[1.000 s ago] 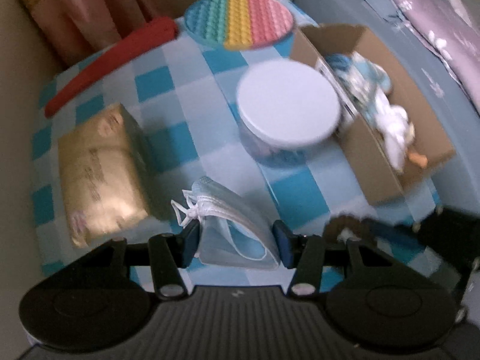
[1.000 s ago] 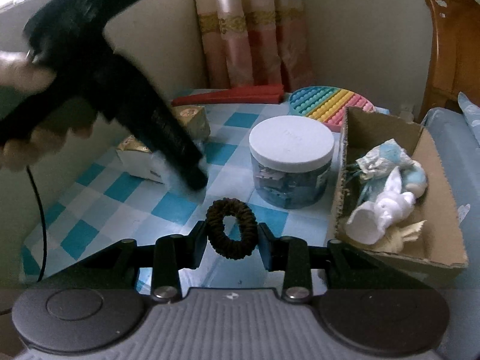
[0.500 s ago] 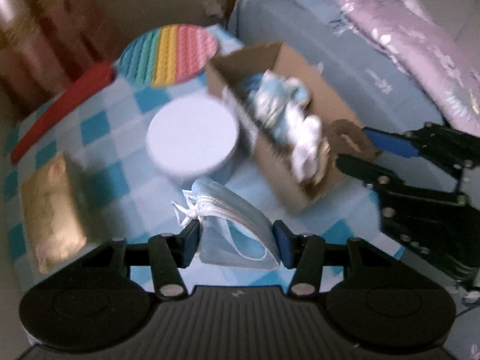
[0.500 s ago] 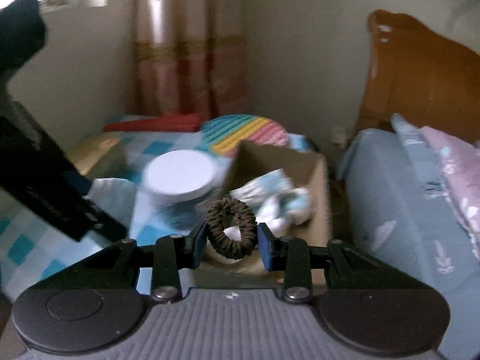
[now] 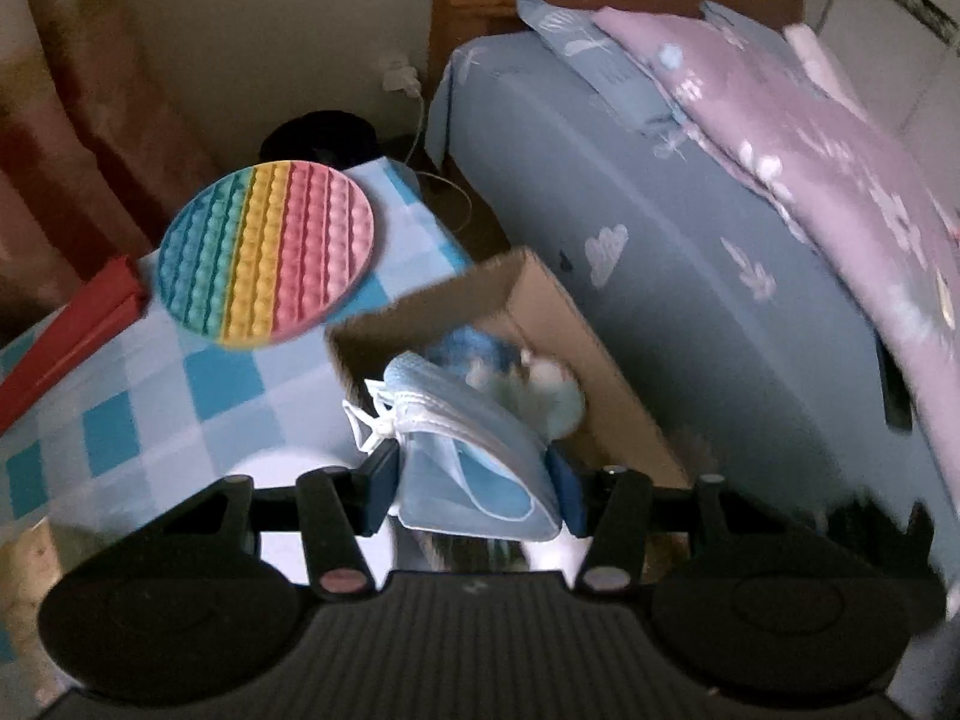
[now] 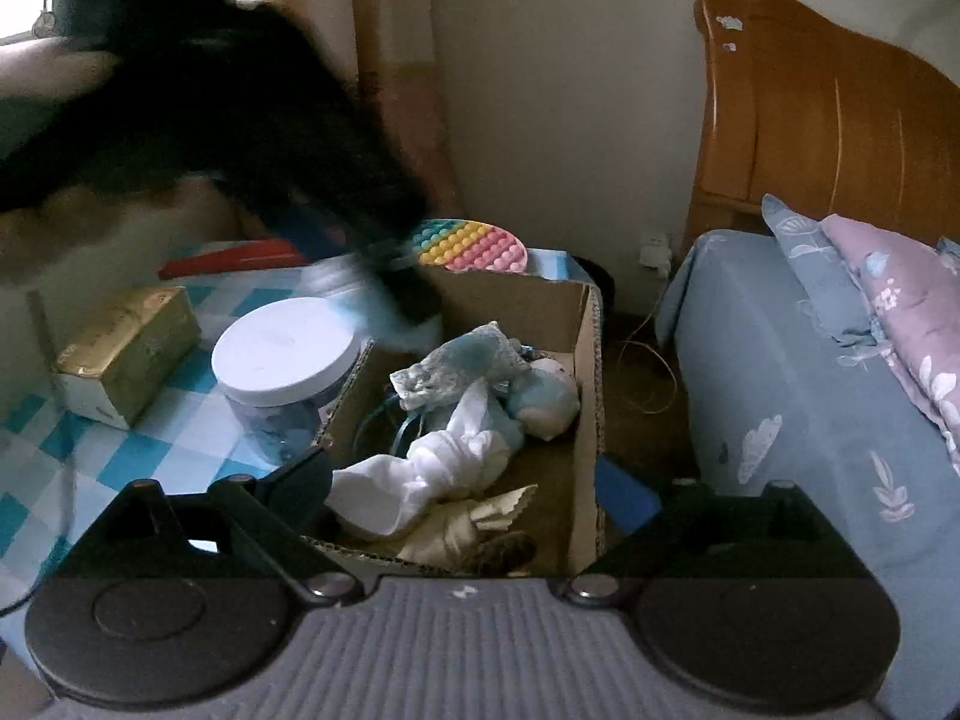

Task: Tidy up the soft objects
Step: 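Carry the hair tie into the box and release while the left tool drops the pouch there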

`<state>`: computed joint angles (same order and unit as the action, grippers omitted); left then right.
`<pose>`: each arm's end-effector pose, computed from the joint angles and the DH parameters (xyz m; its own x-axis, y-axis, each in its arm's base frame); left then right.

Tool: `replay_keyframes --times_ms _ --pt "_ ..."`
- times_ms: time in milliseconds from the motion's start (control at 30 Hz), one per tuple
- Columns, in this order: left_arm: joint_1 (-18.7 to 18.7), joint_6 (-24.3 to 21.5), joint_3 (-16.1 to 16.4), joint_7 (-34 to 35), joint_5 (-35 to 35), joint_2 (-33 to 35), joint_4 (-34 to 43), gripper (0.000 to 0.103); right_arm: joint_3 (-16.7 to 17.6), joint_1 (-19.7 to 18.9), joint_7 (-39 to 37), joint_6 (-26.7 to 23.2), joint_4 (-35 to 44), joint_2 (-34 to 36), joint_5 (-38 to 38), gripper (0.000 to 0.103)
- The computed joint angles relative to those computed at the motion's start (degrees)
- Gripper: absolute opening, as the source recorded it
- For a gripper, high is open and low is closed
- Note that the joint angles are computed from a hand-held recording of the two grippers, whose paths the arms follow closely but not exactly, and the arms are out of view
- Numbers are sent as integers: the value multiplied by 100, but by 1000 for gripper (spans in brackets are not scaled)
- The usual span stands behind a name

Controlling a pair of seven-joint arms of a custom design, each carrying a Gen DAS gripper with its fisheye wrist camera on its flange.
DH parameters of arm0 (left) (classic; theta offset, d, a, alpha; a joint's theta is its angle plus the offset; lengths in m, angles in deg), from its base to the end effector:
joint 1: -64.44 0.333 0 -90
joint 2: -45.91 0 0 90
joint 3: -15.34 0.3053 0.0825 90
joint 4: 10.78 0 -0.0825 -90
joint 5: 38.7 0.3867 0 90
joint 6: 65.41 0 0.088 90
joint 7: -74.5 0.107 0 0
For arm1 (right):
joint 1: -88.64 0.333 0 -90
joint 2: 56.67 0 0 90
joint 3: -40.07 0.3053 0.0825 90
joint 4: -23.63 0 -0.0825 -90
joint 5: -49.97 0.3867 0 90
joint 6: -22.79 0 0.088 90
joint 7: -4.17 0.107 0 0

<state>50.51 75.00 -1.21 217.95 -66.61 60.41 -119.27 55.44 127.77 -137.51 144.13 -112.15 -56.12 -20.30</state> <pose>0.5574 -0.3165 0.3972 -0.9040 -0.4142 0.1060 -0.4099 0.7690 -0.4905 0.3202 0.3751 0.3096 -0.4295 -0.9030 -0.0142 -0.5164 0.2585 -0.8164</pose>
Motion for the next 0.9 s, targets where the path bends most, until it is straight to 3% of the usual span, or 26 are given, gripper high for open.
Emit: replay_keyframes --times_ms 200,333,500,633,733,900 --pt "-227 82 -54 -638 204 712 655 53 -8 -9 61 99 -5 0 -39 97" --pt "-240 448 -118 -800 209 841 649 84 -10 -5 39 96 28 39 -59 97" --pt "27 587 -292 -400 -231 643 413 86 -20 0 3 137 65 51 -20 98" --pt "264 1124 -426 429 -906 135 -220 91 -27 -4 -37 145 132 49 180 101" --pt "472 1457 -502 1536 -1795 -342 -787 96 -13 6 -41 164 184 27 349 103" --pt "534 1827 -269 3439 -3370 -1173 -1715 99 8 50 -222 -1 448 133 881 103"
